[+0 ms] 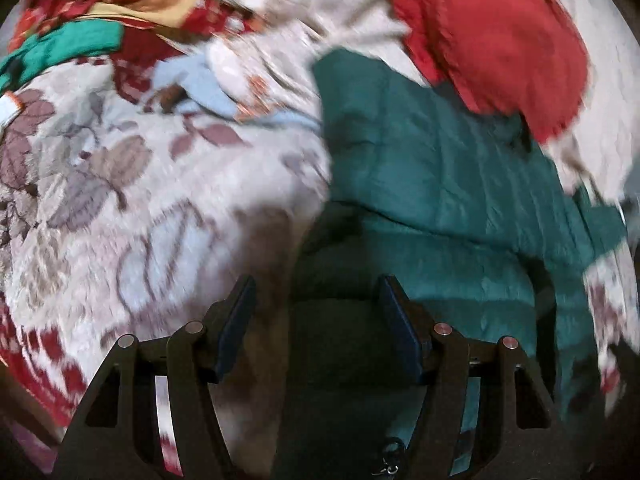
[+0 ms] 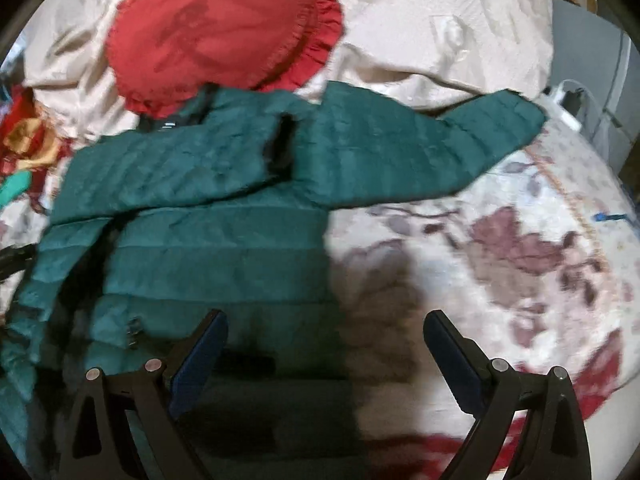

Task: Fold large clothes
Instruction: 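Lay the sleeve on the jacket body and open the left tool, then move the right tool to the other sleeve cuff and grasp it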

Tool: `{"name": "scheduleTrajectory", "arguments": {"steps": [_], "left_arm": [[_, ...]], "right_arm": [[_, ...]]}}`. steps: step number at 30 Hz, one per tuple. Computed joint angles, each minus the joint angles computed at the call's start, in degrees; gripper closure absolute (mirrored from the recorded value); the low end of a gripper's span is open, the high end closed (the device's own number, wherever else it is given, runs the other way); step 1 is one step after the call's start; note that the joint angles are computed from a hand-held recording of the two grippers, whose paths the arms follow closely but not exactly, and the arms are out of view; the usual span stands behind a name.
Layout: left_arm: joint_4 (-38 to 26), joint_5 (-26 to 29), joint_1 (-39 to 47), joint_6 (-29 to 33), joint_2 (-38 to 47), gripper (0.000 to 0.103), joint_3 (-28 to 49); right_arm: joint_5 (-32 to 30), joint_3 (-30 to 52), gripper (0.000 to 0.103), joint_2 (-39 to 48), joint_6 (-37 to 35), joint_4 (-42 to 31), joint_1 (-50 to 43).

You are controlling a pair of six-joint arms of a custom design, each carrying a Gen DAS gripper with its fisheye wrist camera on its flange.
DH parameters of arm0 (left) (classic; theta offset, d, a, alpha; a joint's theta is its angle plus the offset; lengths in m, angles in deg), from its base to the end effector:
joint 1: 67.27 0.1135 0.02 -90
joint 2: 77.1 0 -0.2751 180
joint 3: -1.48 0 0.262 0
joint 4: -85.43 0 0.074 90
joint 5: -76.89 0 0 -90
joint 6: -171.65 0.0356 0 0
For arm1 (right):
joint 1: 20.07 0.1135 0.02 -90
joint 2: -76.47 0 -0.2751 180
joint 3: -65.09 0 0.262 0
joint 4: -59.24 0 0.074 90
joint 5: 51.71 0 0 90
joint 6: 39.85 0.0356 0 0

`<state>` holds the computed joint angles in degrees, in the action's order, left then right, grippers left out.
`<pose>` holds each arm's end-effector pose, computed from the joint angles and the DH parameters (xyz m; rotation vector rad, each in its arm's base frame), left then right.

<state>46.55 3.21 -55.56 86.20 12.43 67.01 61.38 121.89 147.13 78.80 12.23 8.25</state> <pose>0.3021 0.0524 0.1858 -0.0732 2.6215 -0.2826 0.2137 0.0993 0.2171 0.1402 2.5056 -0.1394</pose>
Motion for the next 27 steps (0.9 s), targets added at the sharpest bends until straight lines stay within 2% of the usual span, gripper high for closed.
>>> {"name": "scheduleTrajectory", "arguments": {"steps": [2, 5, 6, 7, 9, 14, 16, 18, 19, 21, 23, 25, 27], "left_arm": [[-2.09, -3.41, -1.51, 1.54, -0.88, 0.039, 0.04], [0.13, -9.15, -3.51, 2.48, -2.34, 0.039, 0.36], [1.47, -10.71, -4.1, 1.56, -2.19, 0.039, 1.65], [2.13, -11.02, -4.33, 0.36, -1.55, 0.039, 3.12], [4.21, -9.3, -4.76, -4.66, 1.28, 0.038, 8.12], [8.6, -7.72, -8.84, -14.03, 10.81, 0.037, 18.64], [8.17, -6.24, -10.22, -15.37, 15.32, 0.037, 23.01], [7.77, -6.55, -11.17, -15.8, 19.79, 0.037, 26.21], [7.41, -8.28, -11.78, -16.08, 22.33, 0.035, 27.6], [7.14, -9.83, -12.36, -15.86, 26.05, 0.034, 28.77], [9.34, -10.5, -12.88, -14.54, 26.66, 0.034, 27.6], [10.15, -11.69, -13.47, -13.89, 26.37, 0.032, 27.12], [10.65, -10.65, -13.12, -14.09, 26.25, 0.032, 26.81]], "right_arm": [[-0.04, 0.78, 0.006, -1.63, -2.49, -3.13, -3.69], [-5.5, 1.12, 0.006, -2.93, -5.06, -4.62, -9.89], [-4.91, 2.6, 0.006, -1.86, -7.51, -5.7, -10.49], [-1.75, 4.05, 0.006, -1.35, -10.16, -5.5, -9.67], [1.6, 7.34, 0.006, -0.25, -12.12, -3.86, -7.94], [-10.77, 20.79, 0.006, 14.47, -14.97, 3.21, -3.81], [-15.4, 24.85, 0.006, 21.95, -16.54, 8.24, -2.14], [-22.52, 28.29, 0.009, 28.52, -17.61, 11.47, -3.11], [-23.5, 29.18, 0.011, 30.81, -17.87, 12.52, -3.43], [-21.39, 33.11, 0.011, 37.75, -17.4, 11.58, -5.6], [-21.45, 35.3, 0.011, 42.62, -15.83, 10.33, -9.02], [-25.29, 32.06, 0.011, 42.52, -16.43, 15.59, -12.09], [-25.59, 32.39, 0.012, 42.4, -18.12, 14.75, -12.49]]}}
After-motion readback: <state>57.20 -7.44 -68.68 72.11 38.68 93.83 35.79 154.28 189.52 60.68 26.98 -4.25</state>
